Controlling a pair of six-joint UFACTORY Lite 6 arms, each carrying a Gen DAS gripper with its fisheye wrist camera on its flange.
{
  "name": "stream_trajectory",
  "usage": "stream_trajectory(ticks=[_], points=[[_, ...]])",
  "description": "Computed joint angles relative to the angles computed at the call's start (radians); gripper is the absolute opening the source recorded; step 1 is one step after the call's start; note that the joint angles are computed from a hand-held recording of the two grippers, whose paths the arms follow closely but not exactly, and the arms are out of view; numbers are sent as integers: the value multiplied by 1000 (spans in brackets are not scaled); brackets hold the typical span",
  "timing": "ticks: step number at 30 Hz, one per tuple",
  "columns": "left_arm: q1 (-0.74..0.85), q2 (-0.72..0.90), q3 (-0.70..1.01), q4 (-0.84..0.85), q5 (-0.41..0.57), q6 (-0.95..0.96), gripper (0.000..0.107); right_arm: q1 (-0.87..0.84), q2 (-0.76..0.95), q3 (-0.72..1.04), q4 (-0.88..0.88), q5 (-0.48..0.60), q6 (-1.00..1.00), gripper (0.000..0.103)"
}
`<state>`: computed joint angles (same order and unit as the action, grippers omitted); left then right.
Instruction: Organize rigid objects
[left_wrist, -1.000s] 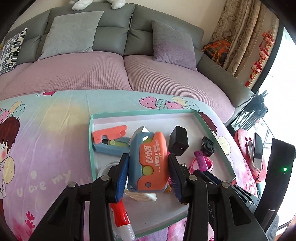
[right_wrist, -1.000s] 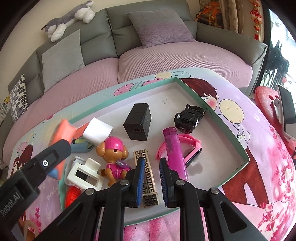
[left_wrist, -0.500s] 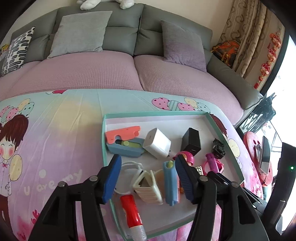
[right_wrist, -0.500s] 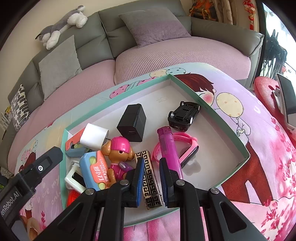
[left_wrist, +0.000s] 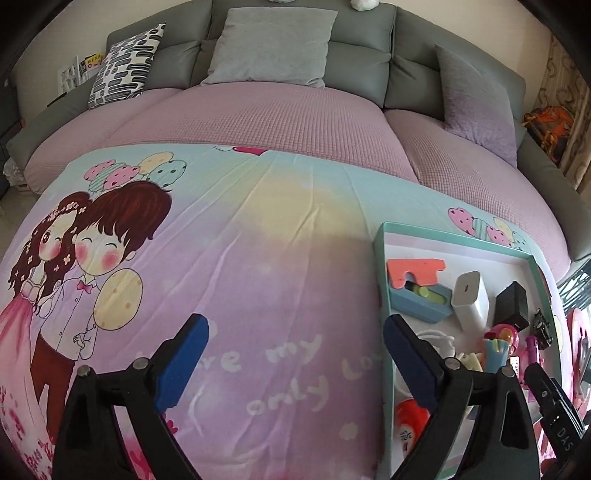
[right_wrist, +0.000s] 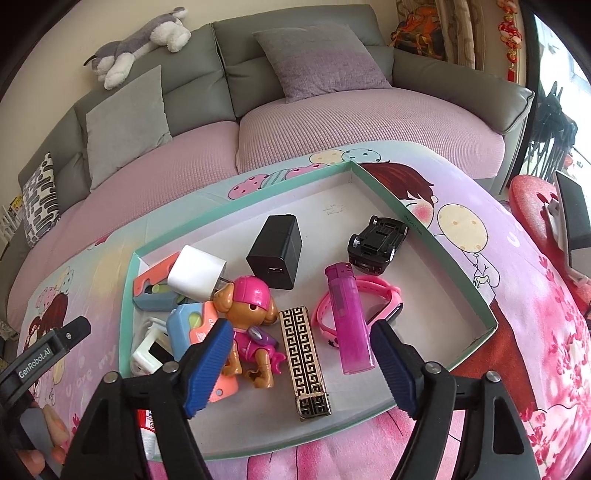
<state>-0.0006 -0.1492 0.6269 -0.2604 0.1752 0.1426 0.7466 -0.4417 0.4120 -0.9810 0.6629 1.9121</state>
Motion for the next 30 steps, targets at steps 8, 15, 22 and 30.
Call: stream_trajectory(ticks=[8, 15, 22, 30], points=[[-3, -65, -40, 140, 9, -136, 100, 84, 34, 46, 19, 83, -22, 103], [16, -167, -73, 163, 73, -165, 103, 130, 13, 77, 106, 144, -93, 103], [42, -244, -86, 46, 203, -63, 103, 152, -45, 80, 174, 170, -142, 103], [-21, -375, -138, 297, 315, -344, 103, 214, -50, 98, 228, 220, -167, 103]])
